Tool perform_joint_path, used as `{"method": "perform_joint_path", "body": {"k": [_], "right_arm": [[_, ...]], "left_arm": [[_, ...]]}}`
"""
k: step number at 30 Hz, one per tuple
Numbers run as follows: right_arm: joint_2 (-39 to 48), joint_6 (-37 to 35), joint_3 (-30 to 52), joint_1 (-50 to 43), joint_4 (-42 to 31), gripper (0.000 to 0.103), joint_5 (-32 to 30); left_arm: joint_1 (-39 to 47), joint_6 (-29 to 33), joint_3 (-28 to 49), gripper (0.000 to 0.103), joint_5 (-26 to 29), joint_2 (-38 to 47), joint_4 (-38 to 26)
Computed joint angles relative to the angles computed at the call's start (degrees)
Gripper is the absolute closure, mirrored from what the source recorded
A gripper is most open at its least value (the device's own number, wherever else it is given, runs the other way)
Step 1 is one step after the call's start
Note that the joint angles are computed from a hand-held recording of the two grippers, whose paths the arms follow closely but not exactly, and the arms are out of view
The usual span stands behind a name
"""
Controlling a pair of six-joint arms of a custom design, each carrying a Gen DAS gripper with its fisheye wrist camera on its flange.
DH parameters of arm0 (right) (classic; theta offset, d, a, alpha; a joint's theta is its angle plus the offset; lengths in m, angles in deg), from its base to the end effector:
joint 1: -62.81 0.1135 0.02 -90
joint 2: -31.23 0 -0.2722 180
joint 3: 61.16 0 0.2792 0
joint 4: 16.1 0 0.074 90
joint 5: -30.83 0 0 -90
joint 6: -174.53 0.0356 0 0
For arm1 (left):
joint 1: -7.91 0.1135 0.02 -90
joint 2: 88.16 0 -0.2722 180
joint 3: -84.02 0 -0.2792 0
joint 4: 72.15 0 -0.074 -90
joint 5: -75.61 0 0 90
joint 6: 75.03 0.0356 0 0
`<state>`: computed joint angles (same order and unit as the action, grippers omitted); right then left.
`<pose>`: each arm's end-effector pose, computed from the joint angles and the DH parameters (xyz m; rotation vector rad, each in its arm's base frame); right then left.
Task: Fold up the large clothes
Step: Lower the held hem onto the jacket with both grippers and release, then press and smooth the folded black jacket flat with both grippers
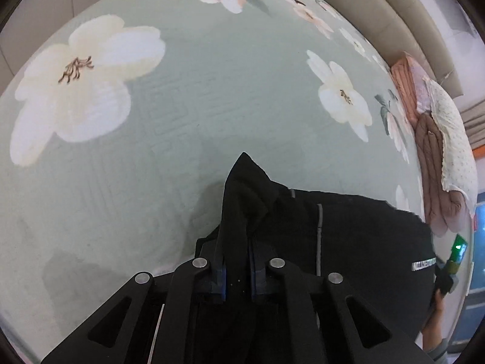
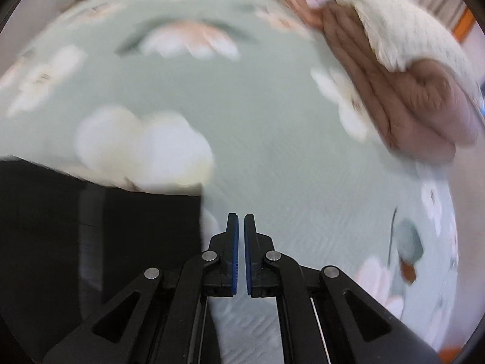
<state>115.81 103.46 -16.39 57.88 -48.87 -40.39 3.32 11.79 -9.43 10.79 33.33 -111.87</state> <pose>0.2391 -0.0321 0.1030 0.6422 2.6996 -0.4035 0.4166 -0.0486 0.0833 0.1201 2.8327 -0.6573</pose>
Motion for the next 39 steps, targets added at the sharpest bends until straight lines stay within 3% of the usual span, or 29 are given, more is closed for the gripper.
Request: {"method": "perform_joint_path", "body": {"k": [1, 3, 5, 9, 12, 15, 17, 20, 22, 25, 28, 32, 34, 37, 39], "right_arm": [[-0.47, -0.13, -1.15, -3.20, 0.48, 0.099, -6.00], [-7.80, -1.43, -4.46, -4.57, -0.22, 0.097, -9.38], [-16.52, -1.43, -5.78, -2.45, -5.89, 0.084, -5.45], [-35.41, 1.06, -5.56, 1.62, -19.25, 0.048, -6.43], [-44.12, 9.82, -1.14, 15.62, -29.86, 0.043, -2.16], [-43.15, 23.15, 4.11, 34.19, -35.18, 0.043, 1.73], [-38.35, 30.14, 6.80, 44.39, -34.11, 0.043, 2.74], [-28.05, 34.87, 8.76, 52.46, -27.73, 0.045, 1.38], [-21.21, 35.88, 8.82, 54.67, -23.51, 0.045, 1.46], [-8.02, 35.05, 7.71, 55.55, -16.91, 0.043, -0.95], [-4.90, 37.26, 3.24, 54.93, -9.06, 0.042, -2.94], [-6.00, 35.84, 4.74, 53.23, -12.03, 0.043, -4.63], [-10.11, 34.31, 6.17, 51.73, -15.05, 0.042, -5.49], [-15.76, 30.93, 8.50, 48.20, -16.35, 0.042, -0.73], [-13.85, 26.98, 9.38, 43.25, -13.02, 0.042, -1.43]], "left_arm": [[0.47, 0.19, -0.98, 0.089, 1.11, -1.09, 0.77], [1.36, 2.29, -2.36, 0.086, 1.91, -3.93, 0.36], [2.86, 4.48, -2.60, 0.069, 1.46, -6.81, -0.54], [6.72, 4.40, -3.01, 0.063, 1.68, -13.09, -1.16], [7.17, 7.21, -5.21, 0.063, 3.61, -19.97, -4.21], [3.18, 9.91, -12.51, 0.063, 4.98, -30.69, -6.50], [-2.05, 9.98, -19.08, 0.061, 5.96, -38.92, -6.77], [-14.46, 3.51, -28.37, 0.059, 2.55, -48.05, -3.20], [-21.13, -0.93, -31.54, 0.059, -0.77, -47.21, -0.25], [-22.43, -8.60, -35.70, 0.059, 0.38, -38.99, 6.80], [-21.75, -9.88, -36.84, 0.060, 0.84, -31.77, 12.60], [-26.15, -8.50, -34.16, 0.060, -5.64, -32.92, 8.48], [-25.16, -7.11, -32.34, 0.059, -4.10, -35.41, 5.31], [-23.48, -7.75, -29.24, 0.058, -5.10, -37.74, 4.76], [-21.85, -8.97, -25.91, 0.050, -4.85, -34.57, 6.68]]}}
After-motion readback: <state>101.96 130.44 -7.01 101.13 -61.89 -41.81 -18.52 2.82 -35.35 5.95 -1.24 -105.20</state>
